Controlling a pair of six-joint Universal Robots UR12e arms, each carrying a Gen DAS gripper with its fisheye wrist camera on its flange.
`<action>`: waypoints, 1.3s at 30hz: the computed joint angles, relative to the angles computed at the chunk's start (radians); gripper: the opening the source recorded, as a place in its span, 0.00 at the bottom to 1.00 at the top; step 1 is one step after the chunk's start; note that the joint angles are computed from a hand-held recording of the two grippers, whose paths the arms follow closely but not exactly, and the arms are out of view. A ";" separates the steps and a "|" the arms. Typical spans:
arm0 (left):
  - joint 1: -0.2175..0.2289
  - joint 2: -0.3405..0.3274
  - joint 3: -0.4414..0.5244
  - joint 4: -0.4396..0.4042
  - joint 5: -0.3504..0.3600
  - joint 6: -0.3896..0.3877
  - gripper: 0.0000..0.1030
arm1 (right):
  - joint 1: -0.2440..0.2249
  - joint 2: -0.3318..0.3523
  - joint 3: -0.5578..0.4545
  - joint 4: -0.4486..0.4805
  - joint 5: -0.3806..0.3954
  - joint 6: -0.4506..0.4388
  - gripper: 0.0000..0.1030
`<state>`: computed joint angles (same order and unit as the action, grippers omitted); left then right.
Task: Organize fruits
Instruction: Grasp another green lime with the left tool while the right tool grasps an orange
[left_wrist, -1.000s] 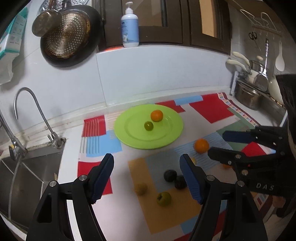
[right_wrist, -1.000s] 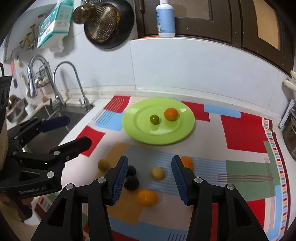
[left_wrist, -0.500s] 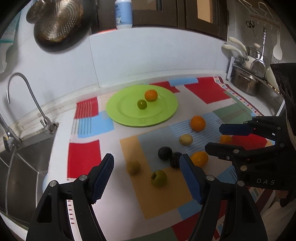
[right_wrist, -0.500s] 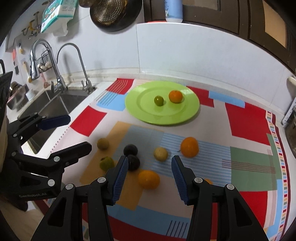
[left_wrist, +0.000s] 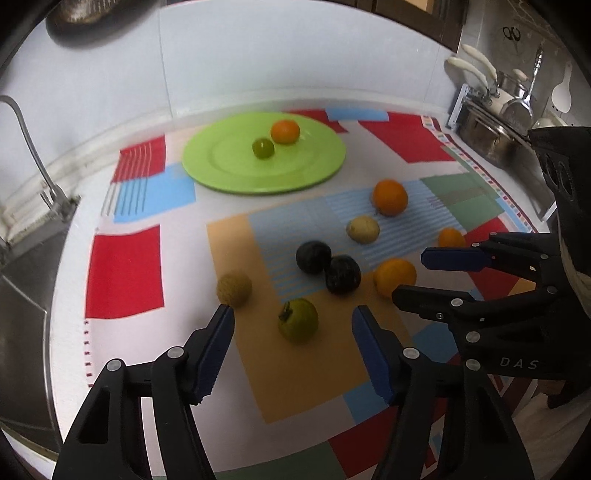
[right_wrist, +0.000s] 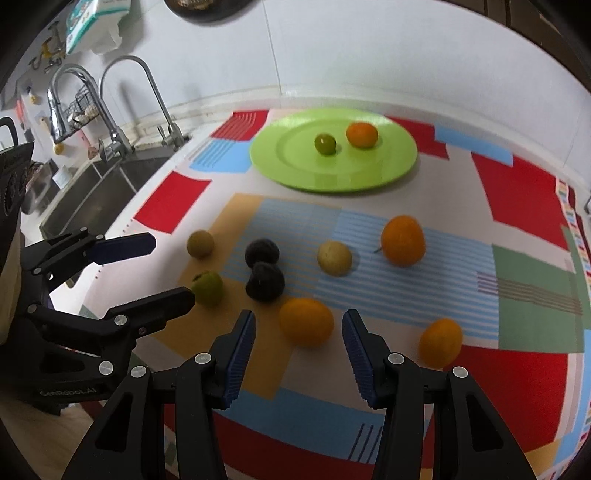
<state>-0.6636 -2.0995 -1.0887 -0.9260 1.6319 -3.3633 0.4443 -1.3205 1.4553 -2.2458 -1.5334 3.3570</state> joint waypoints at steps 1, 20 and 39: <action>0.001 -0.002 0.002 -0.004 -0.006 0.000 0.62 | -0.002 0.002 -0.001 0.012 0.009 0.004 0.48; 0.017 -0.029 0.017 -0.027 -0.066 0.006 0.35 | -0.011 0.020 -0.001 0.036 0.029 0.004 0.43; 0.013 -0.023 0.010 0.003 -0.057 0.014 0.27 | -0.010 0.016 0.002 0.017 0.030 -0.011 0.37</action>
<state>-0.6506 -2.1222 -1.0790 -0.9232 1.5748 -3.3497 0.4345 -1.3043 1.4578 -2.2284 -1.5031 3.3455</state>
